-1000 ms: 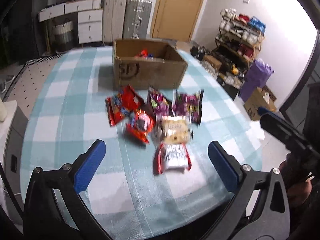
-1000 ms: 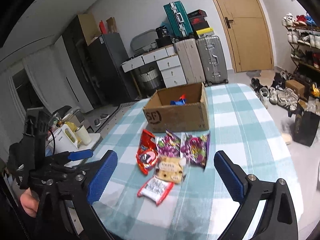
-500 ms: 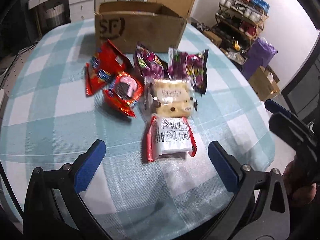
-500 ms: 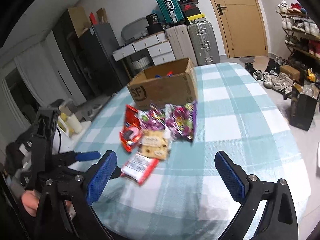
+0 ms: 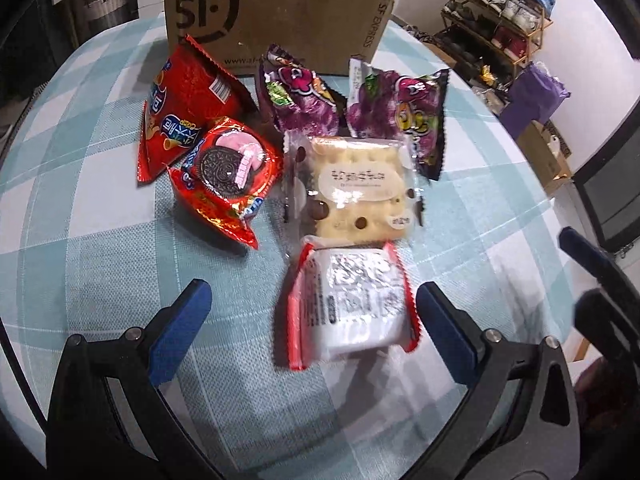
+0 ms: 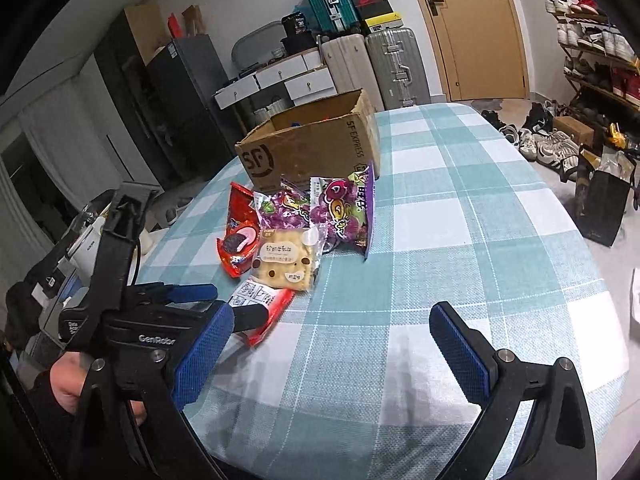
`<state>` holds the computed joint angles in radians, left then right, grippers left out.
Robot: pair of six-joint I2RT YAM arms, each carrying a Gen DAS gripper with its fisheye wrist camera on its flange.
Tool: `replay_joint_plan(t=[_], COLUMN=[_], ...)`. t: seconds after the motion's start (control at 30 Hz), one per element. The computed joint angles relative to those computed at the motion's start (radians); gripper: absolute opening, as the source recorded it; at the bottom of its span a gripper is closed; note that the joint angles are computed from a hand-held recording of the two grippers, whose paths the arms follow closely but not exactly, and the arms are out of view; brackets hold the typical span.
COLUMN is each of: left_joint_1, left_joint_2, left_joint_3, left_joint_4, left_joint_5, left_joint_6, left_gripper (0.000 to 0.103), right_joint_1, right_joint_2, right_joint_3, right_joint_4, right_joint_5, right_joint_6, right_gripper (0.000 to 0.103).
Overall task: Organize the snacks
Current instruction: 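Grasp the white printed bread pack with the left tool, then grasp the yellow bami bun pack with the right tool while the left tool holds its pack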
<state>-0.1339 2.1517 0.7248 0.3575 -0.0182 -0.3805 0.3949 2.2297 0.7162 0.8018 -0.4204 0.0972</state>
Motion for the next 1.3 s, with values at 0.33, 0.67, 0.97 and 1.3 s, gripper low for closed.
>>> replay_joint_plan(t=[0.33, 0.67, 0.97, 1.3], left_joint_1=[-0.07, -0.047, -0.023, 0.03], left_joint_2=[0.044, 0.007, -0.071, -0.142], left_joint_3=[0.049, -0.004, -0.111, -0.195], left_joint_4=[0.019, 0.046, 0.087, 0.098], left_joint_5=[-0.104, -0.042, -0.019, -0.005], left_joint_6=[0.027, 0.058, 0.062, 0.077], left_gripper=[0.062, 0.044, 0.044, 0.045], right_joint_1=[-0.011, 0.007, 0.008, 0.016], right_joint_2=[0.009, 0.021, 0.021, 0.054], right_joint_3=[0.005, 0.031, 0.048, 0.092], right_joint_4=[-0.007, -0.041, -0.059, -0.104], right_joint_5=[0.0, 0.004, 0.001, 0.008], right_joint_6=[0.009, 0.011, 0.02, 0.026], right_gripper=[0.1, 0.1, 0.1, 0.1])
